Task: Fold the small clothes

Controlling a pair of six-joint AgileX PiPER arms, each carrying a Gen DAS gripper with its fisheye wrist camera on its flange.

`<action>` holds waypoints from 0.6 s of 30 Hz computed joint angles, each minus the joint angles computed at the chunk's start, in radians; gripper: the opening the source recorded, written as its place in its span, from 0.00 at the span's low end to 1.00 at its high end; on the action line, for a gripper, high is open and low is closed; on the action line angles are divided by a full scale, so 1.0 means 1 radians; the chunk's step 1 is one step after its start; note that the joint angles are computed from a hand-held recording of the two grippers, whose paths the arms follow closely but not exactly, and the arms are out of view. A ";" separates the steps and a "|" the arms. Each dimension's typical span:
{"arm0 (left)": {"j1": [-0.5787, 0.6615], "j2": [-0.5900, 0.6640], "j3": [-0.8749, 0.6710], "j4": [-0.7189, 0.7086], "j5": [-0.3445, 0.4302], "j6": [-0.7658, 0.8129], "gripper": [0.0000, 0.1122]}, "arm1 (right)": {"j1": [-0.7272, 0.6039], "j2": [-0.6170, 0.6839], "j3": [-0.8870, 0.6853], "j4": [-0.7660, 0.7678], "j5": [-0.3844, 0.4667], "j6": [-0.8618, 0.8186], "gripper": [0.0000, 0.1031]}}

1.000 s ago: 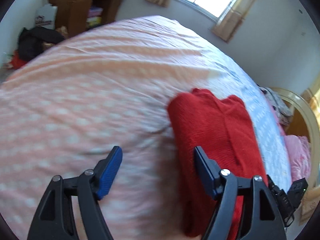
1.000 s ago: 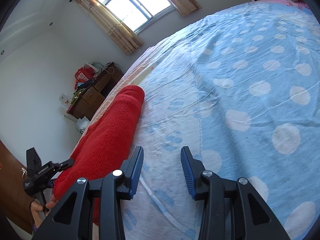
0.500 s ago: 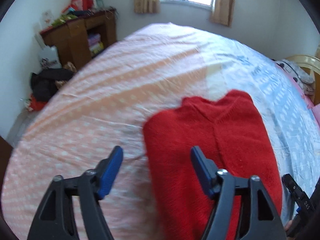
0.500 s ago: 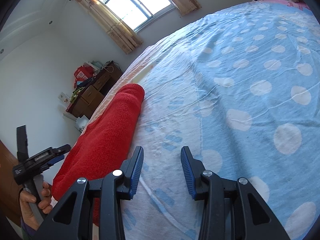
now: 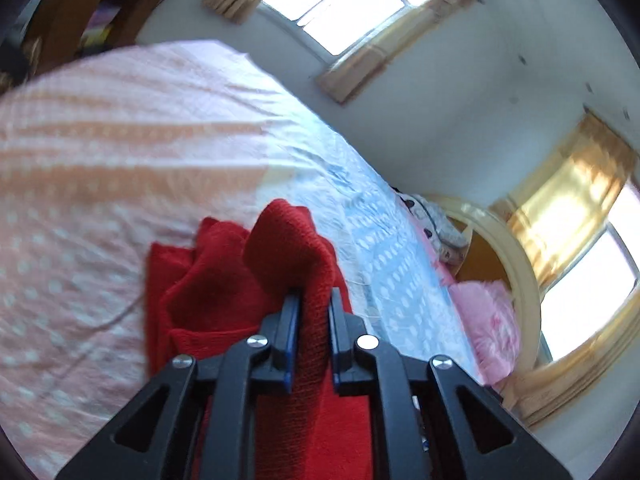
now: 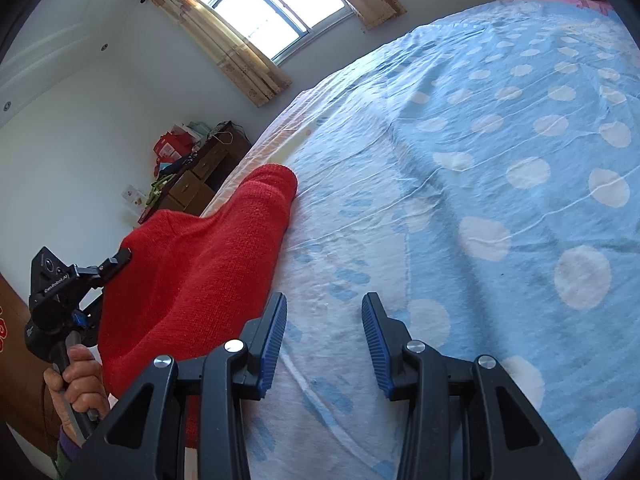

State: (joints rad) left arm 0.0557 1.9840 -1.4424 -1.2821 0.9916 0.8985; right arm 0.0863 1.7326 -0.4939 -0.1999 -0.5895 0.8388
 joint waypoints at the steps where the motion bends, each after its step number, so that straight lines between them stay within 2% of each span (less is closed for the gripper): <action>1: -0.001 0.014 -0.006 0.022 -0.021 -0.023 0.12 | -0.001 0.000 0.000 -0.001 -0.001 0.000 0.40; 2: 0.001 0.040 -0.017 0.045 -0.035 -0.049 0.12 | -0.001 0.000 0.000 -0.001 -0.001 0.000 0.40; 4: 0.026 0.131 -0.057 0.072 -0.005 -0.119 0.12 | -0.002 0.000 0.000 -0.002 -0.001 0.001 0.40; 5: 0.047 0.162 -0.056 0.034 0.026 -0.108 0.17 | -0.001 0.001 -0.001 -0.001 0.000 0.000 0.40; 7: 0.098 0.218 -0.055 -0.047 0.115 -0.103 0.17 | 0.000 -0.001 -0.001 -0.002 0.003 0.001 0.40; 9: 0.123 0.228 -0.057 -0.061 0.145 -0.132 0.18 | 0.002 -0.001 -0.004 0.000 0.009 -0.001 0.40; 10: 0.119 0.198 -0.045 -0.035 0.117 -0.136 0.19 | 0.001 -0.001 -0.005 -0.003 0.009 0.000 0.40; 11: 0.106 0.140 -0.017 0.015 0.050 -0.132 0.26 | -0.001 0.000 -0.005 -0.005 0.008 0.002 0.40; 12: 0.081 0.073 0.019 0.089 -0.050 -0.150 0.48 | -0.001 0.000 -0.005 -0.005 0.008 0.002 0.40; 14: 0.027 -0.061 0.095 0.260 -0.250 -0.215 0.69 | 0.001 0.000 -0.006 -0.002 0.011 -0.002 0.40; 16: -0.021 -0.150 0.146 0.428 -0.381 -0.322 0.69 | 0.005 0.000 -0.006 0.008 0.013 -0.010 0.40; 18: -0.048 -0.190 0.157 0.513 -0.403 -0.375 0.69 | 0.016 -0.004 -0.012 0.033 0.029 -0.032 0.40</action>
